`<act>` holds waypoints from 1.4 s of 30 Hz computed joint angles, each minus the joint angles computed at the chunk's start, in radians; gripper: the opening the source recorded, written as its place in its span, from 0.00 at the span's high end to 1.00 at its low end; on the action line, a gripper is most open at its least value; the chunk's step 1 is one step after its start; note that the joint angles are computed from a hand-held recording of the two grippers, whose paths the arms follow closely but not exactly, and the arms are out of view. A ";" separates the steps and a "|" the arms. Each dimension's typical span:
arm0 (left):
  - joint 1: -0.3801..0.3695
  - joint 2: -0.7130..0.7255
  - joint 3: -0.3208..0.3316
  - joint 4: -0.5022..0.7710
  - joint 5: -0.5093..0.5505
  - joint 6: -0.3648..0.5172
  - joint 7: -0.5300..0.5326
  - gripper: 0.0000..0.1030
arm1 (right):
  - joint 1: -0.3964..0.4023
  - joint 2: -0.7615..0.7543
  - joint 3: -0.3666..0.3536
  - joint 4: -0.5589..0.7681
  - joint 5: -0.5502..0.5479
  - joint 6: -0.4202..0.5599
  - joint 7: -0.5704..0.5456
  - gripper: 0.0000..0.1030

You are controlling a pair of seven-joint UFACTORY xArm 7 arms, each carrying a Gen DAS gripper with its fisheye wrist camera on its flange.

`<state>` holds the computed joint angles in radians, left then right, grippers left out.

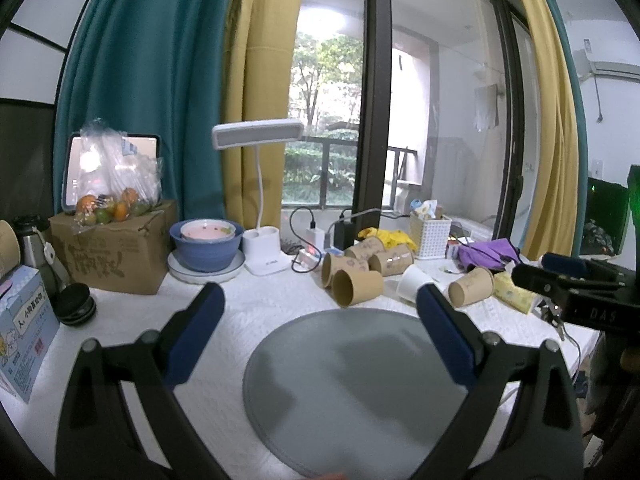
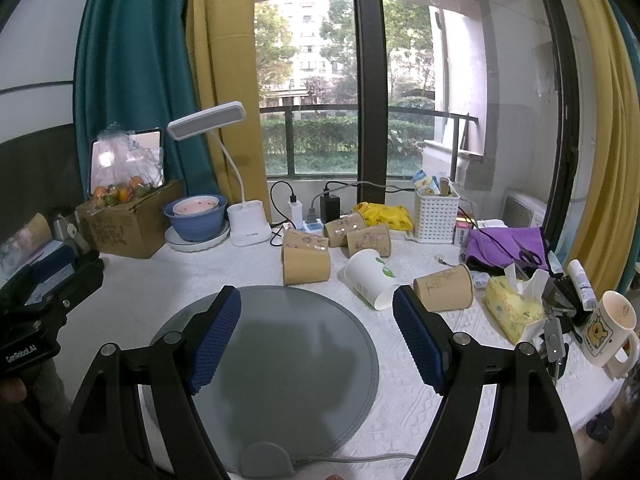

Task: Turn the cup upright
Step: 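Move the left tool toward the brown paper cups lying on their sides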

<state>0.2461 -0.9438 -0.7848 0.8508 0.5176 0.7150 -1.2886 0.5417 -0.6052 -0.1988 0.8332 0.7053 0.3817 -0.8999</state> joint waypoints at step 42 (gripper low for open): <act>-0.358 1.404 0.341 1.145 0.229 0.232 0.909 0.09 | -0.377 0.918 0.191 0.879 -0.033 0.206 0.247 0.21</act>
<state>-0.1122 0.4605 -0.4438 1.9961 0.7467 0.9475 -0.3797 0.1645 0.3131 -0.0078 1.7119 0.6722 0.5875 -0.6533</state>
